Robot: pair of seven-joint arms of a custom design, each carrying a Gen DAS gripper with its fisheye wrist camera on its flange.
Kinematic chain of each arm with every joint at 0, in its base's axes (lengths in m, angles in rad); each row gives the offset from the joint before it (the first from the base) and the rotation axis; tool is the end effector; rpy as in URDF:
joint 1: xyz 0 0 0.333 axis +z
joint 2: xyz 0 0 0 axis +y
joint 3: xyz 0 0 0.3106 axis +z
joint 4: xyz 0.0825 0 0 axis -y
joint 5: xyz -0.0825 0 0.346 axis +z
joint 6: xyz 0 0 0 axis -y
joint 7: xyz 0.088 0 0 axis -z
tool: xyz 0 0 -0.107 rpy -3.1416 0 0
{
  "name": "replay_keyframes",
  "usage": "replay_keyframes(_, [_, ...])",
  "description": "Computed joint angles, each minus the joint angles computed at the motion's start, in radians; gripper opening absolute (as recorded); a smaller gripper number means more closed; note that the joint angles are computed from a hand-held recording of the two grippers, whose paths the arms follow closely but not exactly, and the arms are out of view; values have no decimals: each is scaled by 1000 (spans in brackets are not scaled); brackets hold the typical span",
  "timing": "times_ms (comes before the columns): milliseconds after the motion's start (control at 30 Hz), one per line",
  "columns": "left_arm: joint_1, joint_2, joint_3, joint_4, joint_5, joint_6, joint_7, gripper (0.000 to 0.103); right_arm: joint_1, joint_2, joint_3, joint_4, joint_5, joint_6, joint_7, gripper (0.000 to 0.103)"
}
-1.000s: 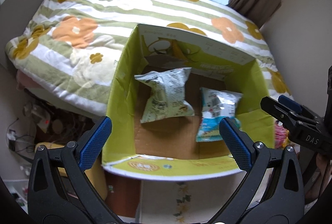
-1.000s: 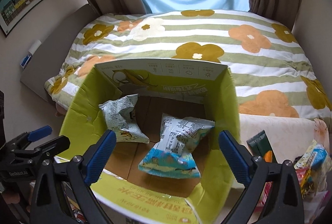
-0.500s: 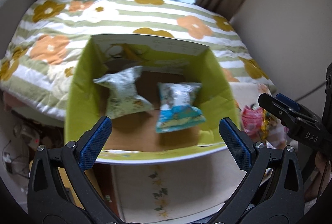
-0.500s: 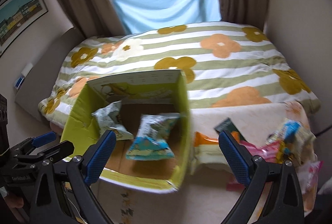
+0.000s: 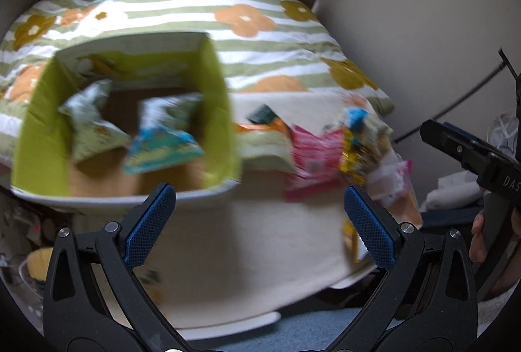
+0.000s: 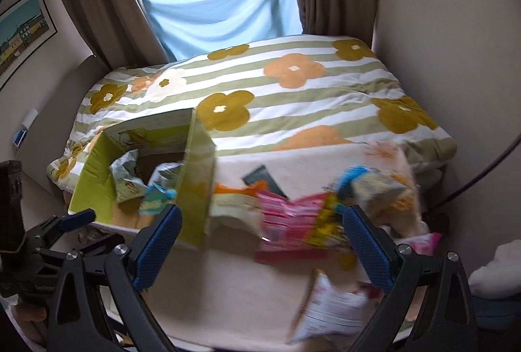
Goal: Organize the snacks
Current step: 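Grasp the white-silver chip bag with left tool while right tool grasps white pastry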
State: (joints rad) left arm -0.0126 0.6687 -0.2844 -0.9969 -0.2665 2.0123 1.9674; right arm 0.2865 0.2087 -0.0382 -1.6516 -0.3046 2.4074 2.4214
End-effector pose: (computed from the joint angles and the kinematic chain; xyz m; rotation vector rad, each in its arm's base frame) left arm 0.7089 -0.1542 0.5206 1.4957 -2.6142 0.8681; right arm 0.6116 0.1555 0.5548 -1.4199 2.2119 -0.5250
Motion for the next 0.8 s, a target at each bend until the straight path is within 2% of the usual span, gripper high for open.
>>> replay_keyframes(200, [-38, -149, -27, -302, -43, 100, -30, 102, -55, -174, 3, -246, -53, 46, -9, 99])
replay_keyframes(300, [-63, -185, -36, -398, -63, 126, -43, 102, -98, -233, 16, -335, -47, 70, -33, 99])
replay_keyframes(467, [-97, -187, -47, -468, -90, 124, -59, 102, -156, -280, 39, -417, -56, 62, -64, 99])
replay_keyframes(667, [-131, -153, -68, -502, -93, 118, -32, 102, -189, -266, 38, -512, 35, 173, -109, 99])
replay_keyframes(800, [-148, -135, -81, -530, -94, 150, 13, 102, -196, -247, 42, -547, 17, 231, -93, 98])
